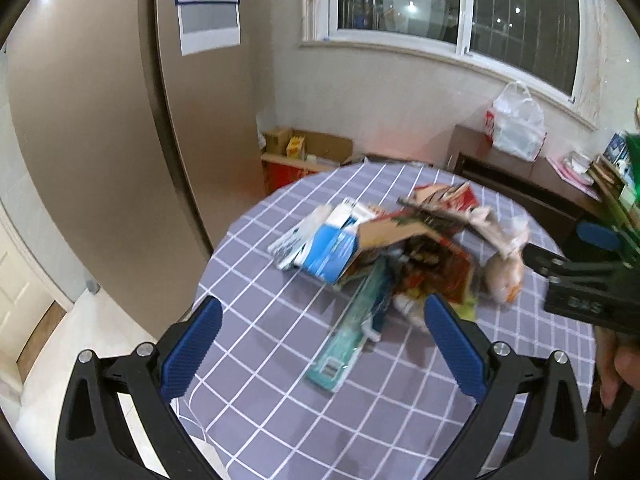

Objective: Collect trash
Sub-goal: 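Lower the right tool onto the folded newspaper and close on it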

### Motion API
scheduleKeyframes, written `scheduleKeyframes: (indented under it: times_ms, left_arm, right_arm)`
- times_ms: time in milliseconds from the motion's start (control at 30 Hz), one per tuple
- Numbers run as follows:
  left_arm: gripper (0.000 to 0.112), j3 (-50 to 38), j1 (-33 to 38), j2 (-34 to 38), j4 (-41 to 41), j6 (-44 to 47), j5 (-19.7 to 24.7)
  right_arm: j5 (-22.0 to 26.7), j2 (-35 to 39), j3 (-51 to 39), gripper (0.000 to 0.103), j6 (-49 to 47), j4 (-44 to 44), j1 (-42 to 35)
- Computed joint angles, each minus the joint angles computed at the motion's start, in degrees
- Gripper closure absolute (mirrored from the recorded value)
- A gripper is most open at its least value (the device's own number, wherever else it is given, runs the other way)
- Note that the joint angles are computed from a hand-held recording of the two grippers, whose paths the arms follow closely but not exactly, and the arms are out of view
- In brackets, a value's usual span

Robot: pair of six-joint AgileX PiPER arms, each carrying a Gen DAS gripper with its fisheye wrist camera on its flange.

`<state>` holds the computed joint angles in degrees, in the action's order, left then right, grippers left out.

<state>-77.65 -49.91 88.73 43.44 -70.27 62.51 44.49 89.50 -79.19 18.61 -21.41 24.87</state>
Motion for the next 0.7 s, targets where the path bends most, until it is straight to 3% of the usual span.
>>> scheduleKeyframes:
  times_ms: [267,367,400,433,633,667,700]
  left_arm:
    - [0.013,3.0,5.2,2.7,-5.8,6.6,-5.3]
    - [0.013,2.3,6.9,5.7,-7.4,10.0,-7.1]
    - [0.013,1.8,7.2,6.7,-7.7,11.0,-7.5]
    - [0.013,1.1,7.4,7.6,-8.0,12.1,-7.9]
    - [0.015,-4.7,8.9,13.8,-9.2,19.9,-10.3]
    - [0.024,-5.5,8.9,14.7,-9.4,20.5,-10.5]
    - [0.041,-6.2,9.3,15.4,-10.4,22.0,-10.8]
  right_arm:
    - [-2.2,11.7,-9.1,0.009,-10.1,0.4,0.8]
    - [-1.7,14.6,-13.3,0.040,-17.6,7.1,-0.3]
    - [-0.9,15.6,-15.1,0.064,-19.9,10.3,-1.0]
    - [-0.2,16.2,-16.1,0.072,-20.4,11.3,-1.3]
    - [-3.2,14.3,-13.9,0.090,-24.0,18.2,-4.2]
    - [-3.3,13.9,-13.7,0.091,-24.9,20.0,-4.9]
    - [-3.4,13.3,-13.3,0.092,-26.0,22.5,-5.9]
